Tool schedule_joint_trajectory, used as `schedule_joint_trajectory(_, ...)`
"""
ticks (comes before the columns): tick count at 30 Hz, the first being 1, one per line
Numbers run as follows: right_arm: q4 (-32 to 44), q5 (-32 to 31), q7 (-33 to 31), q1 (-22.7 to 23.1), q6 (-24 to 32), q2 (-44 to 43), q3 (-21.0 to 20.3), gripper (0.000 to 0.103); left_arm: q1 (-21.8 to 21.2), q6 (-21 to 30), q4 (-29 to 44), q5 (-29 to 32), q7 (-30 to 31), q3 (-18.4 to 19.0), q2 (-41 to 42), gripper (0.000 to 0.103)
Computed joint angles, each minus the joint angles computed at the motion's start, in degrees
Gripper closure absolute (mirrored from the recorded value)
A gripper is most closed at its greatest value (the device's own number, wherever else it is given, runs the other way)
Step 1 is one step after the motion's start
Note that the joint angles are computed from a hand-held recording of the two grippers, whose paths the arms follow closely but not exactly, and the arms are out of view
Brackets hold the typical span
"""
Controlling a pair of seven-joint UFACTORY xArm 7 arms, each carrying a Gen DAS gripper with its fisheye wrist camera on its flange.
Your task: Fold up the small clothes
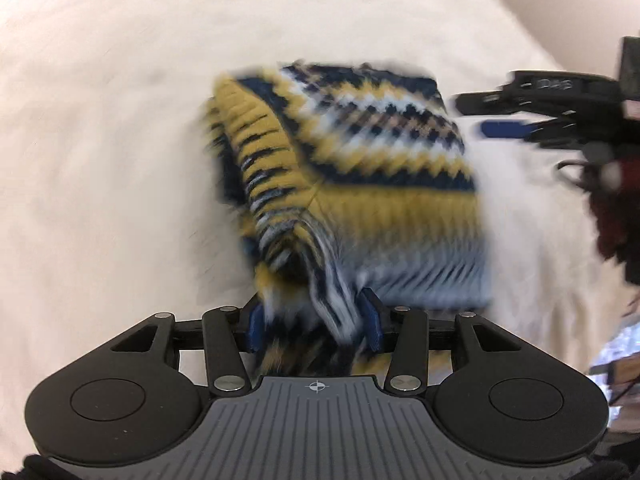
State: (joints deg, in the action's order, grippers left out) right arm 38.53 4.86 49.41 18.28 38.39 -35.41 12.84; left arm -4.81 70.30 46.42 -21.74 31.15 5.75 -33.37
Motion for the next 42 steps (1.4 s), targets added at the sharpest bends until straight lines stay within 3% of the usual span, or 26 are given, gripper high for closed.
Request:
schedule_joint_trajectory(5, -1.1, -2.0, 2.3, -1.6, -1.3, -2.9, 1.2, 0.039, 2.6, 0.5, 2.0, 1.9, 1.6, 0.3, -3.8, 0.058)
schedule_joint_trajectory(8, -0.3, -3.6, 2.5, -2.2, -1.5, -2.6, 2.1, 0.039, 0.6, -4.0, 2.0, 1.7, 1.2, -0.2, -6.0, 0.058)
schedule_joint_trajectory(13, 1.8, -4.6, -0.1, -1.0, -1.2, 2.1, 2.0, 0.039, -3.0, -14.6, 4.3, 0.3, 0.8, -3.1, 1.2, 0.058)
schedule_joint_trajectory(15, 2.4, -4.5, -0.7, -0.8, -0.7, 4.2, 1.6, 0.039, -3.2, -20.4, 3.5, 3.3, 0.2, -5.5, 4.7, 0.058)
schedule_joint_trajectory(18, 3.7, -4.0, -2.3, -0.5, 2.2, 8.4, 0.5, 0.039, -2.7, -22.7, 4.6, 9.4, -0.7, -7.2, 11.0, 0.055)
schedule_joint_trajectory(23, 3.4, -3.2, -5.1, 0.1, 1.4, 11.2, -0.8, 0.036, -3.5, -23.0, 6.7, 11.2, 2.1, -6.7, 15.4, 0.049)
schedule_joint_trajectory(28, 1.2, -5.1, -3.6, 0.1, 0.9, 3.9, 1.0, 0.037, -3.4, -21.7, 8.1, 10.5, 2.0, -6.4, 16.9, 0.049)
schedule_joint_trajectory(39, -5.5, 5.5, -5.8, 10.4, 7.2, -5.4, 1.6, 0.036, -2.5, -20.8, 8.8, 9.9, -1.4, -6.5, 17.5, 0.043)
schedule_joint_trajectory(42, -6.3, 6.5, -6.0, 12.0, 9.8, -7.7, 2.5, 0.036, -1.8, -17.5, 10.4, 10.8, -4.7, -6.7, 18.2, 0.041)
